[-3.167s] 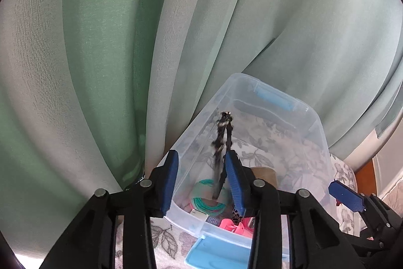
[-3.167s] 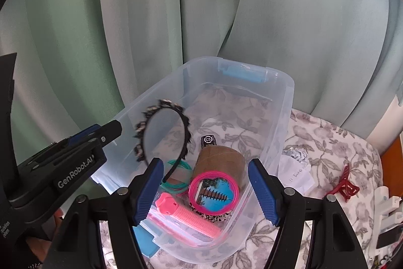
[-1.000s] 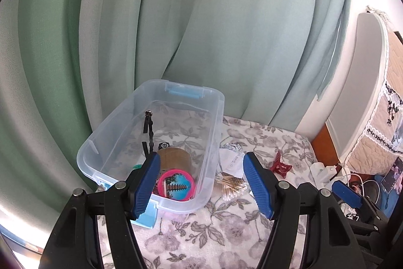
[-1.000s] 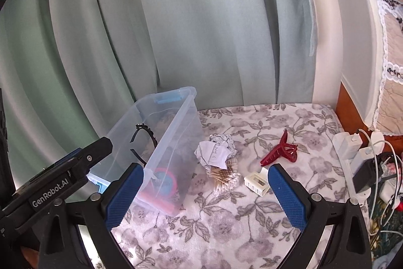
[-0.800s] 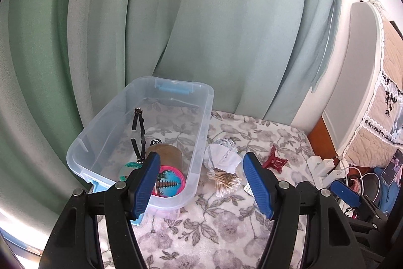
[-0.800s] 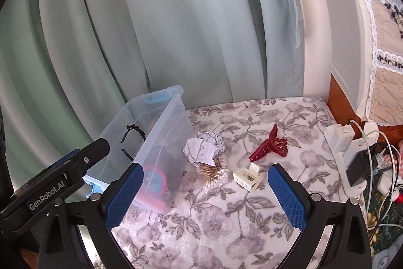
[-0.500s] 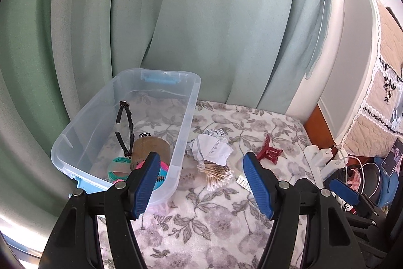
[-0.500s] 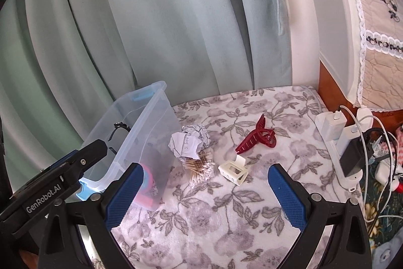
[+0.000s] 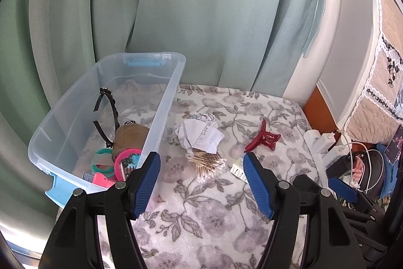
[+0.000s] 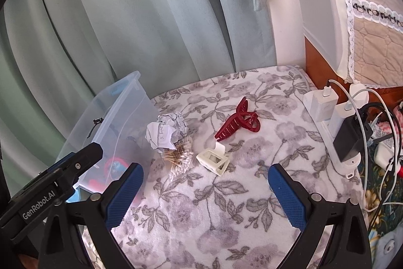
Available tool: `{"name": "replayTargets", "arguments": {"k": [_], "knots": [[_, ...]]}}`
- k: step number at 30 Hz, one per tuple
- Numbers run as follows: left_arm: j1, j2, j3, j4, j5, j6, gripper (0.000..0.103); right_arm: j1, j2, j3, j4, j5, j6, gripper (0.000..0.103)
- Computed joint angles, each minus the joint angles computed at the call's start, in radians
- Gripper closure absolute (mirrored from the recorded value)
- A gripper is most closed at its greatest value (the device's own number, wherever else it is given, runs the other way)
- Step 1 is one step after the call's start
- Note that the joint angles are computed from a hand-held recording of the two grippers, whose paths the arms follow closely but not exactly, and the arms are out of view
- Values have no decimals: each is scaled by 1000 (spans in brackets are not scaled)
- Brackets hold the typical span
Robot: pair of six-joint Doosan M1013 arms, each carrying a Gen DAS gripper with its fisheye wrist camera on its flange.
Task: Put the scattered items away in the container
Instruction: 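Move left tool to the cotton swab bag while right moves to white claw clip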
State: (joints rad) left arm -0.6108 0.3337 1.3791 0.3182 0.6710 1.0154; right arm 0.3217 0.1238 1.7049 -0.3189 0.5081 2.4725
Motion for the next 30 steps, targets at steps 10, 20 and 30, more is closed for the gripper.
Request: {"name": "replayTargets", "arguments": {"k": [10,20,30], "knots": [[3,33,-20,-47,29,37,34,-20,20,0,62,15,-45,2],[-8,53,-23,-2,26,20,34,-40,40,-1,110,34,-79,2],[-13,70,-21,-84,8,98,34,-66,55,5,112,53,-53,2]]}}
